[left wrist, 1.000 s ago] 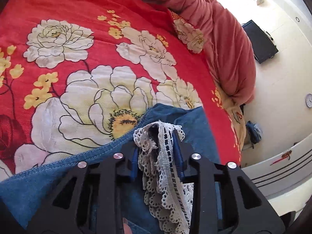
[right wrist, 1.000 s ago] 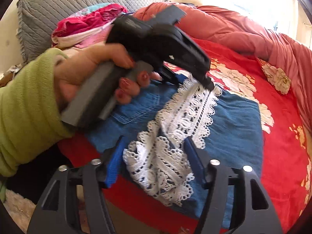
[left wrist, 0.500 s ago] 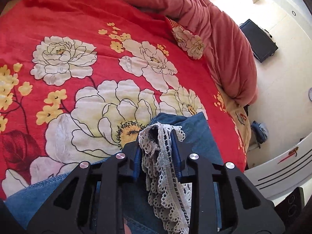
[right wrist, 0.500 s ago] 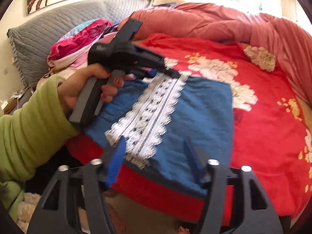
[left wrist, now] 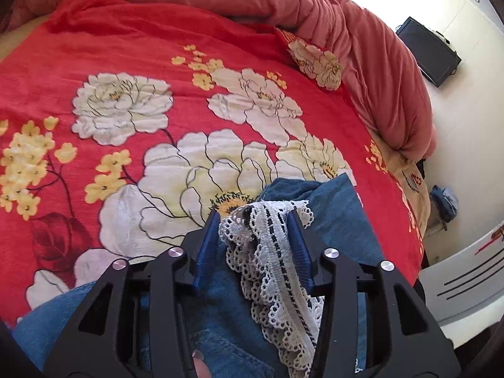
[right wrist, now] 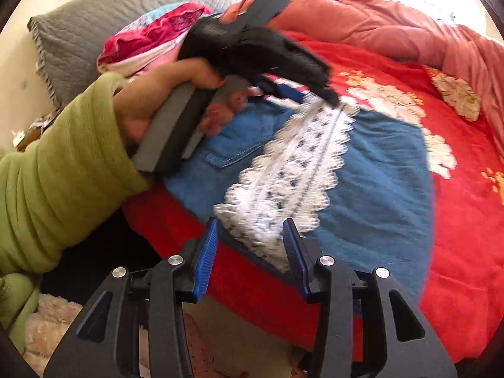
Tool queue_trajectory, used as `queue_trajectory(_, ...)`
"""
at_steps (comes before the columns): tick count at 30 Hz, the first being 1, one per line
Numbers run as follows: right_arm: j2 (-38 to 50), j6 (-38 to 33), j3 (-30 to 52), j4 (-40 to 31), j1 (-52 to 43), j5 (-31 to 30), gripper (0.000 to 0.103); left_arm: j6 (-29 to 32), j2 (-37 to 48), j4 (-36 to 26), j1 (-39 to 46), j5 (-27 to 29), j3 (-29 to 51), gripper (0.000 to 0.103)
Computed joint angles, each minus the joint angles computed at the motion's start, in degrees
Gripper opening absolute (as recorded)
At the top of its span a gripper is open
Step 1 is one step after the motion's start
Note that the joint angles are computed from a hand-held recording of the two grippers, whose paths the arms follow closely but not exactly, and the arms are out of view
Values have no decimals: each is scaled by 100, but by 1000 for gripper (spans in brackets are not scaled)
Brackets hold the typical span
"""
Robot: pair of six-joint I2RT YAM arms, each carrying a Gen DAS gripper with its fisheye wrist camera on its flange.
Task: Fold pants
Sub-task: 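Lay the folded legs flat and open both grippers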
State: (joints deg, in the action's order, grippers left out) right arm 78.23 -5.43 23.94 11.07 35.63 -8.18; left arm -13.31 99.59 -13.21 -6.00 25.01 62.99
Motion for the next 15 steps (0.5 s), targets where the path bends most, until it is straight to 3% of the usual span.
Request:
queue_trajectory(4, -474, 109, -103, -156, -341, 3, 48, 62, -465, 71, 31, -236, -272, 44)
queue_trajectory(8, -813, 150, -191, -253, -699, -8, 48, 59, -892, 58, -17, -396, -471, 50)
queue_trajectory(12, -616, 222, -225, -118, -1031, -69, 48, 66, -1309, -20, -253, -690, -680, 52)
queue_trajectory(15, -231, 287, -168, -132, -1178, 6, 48, 181, -1630, -89, -666, -1333, -950, 55)
